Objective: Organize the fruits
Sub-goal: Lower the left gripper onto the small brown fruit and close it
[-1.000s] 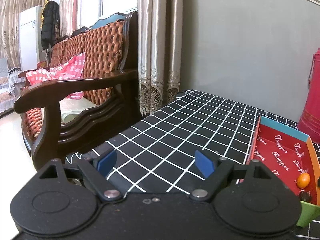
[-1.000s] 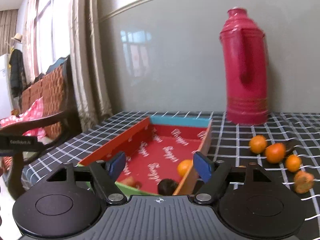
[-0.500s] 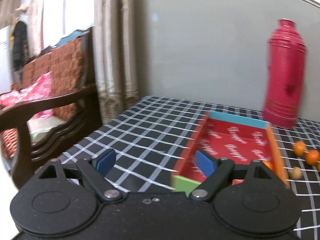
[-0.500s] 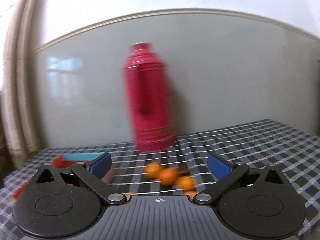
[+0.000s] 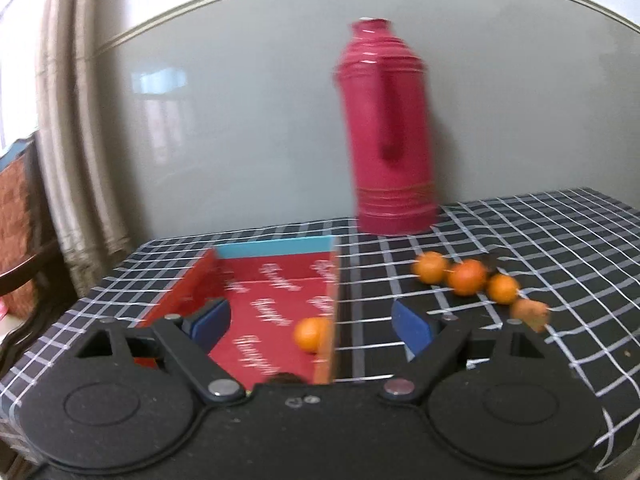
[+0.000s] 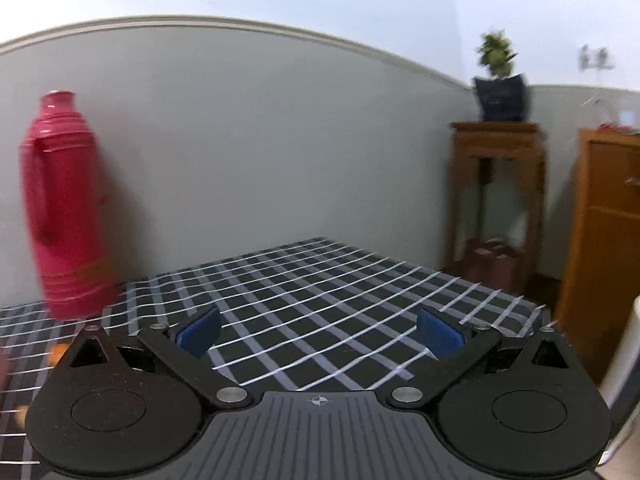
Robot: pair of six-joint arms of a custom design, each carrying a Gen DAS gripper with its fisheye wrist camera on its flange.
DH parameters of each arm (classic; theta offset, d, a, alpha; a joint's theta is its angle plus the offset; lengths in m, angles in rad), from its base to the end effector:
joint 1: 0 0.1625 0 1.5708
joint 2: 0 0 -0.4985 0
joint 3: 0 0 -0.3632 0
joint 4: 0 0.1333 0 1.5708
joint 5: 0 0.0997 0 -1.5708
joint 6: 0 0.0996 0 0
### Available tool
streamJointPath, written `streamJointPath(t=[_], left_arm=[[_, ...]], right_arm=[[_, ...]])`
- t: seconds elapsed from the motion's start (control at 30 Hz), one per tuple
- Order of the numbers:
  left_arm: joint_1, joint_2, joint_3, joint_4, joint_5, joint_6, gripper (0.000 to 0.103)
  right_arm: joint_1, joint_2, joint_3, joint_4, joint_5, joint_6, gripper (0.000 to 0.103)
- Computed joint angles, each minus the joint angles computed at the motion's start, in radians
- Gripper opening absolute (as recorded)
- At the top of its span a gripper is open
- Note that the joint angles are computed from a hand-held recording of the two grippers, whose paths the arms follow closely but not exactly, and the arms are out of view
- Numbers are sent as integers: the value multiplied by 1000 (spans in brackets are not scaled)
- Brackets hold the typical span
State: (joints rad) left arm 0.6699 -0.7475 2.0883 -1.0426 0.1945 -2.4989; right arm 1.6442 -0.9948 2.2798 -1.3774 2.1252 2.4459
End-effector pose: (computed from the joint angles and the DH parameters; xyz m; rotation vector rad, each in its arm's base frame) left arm -0.1995 -0.4527 0.0468 0.4030 1.7536 -1.2895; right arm 0.1149 -0.4602 0.1406 0.1411 -1.7169 1.5741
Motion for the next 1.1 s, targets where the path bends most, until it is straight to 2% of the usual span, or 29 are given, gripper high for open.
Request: streamJointPath(t=[0.13,0.3,0.4,0.5,0.67,0.8,0.9,0.97,1.03,1.1], left_arm=[[18,58,-97,222,44,-159,81],[50,107,-189,411,92,-299,79],[77,125,-241,495,111,-350,75],[106,150,-303,615,139,-434,69],[134,179,-364,680,152,-461,65],[147,193,-384,656,158,-406,62],[165,212,-438,793,187,-521,54],[178,218,-465,876,213,-595,45],[186,211,-466,886,235,-616,43],[186,210,-461,875,244,-598,38]], right_arm=[[-10,3,34,-114,16,-62,103],[-19,9,59,-229,28,-140,103],[-28,19,57,-266,31,-176,103],[-35,24,59,-261,11,-170,103],[-39,28,62,-268,-11,-188,103],[-45,35,74,-316,-23,-216,103],[-52,29,71,-298,-26,-210,103],[-55,22,63,-268,-20,-201,103],[-59,15,57,-239,-15,-186,103],[-62,12,56,-229,-15,-177,103]])
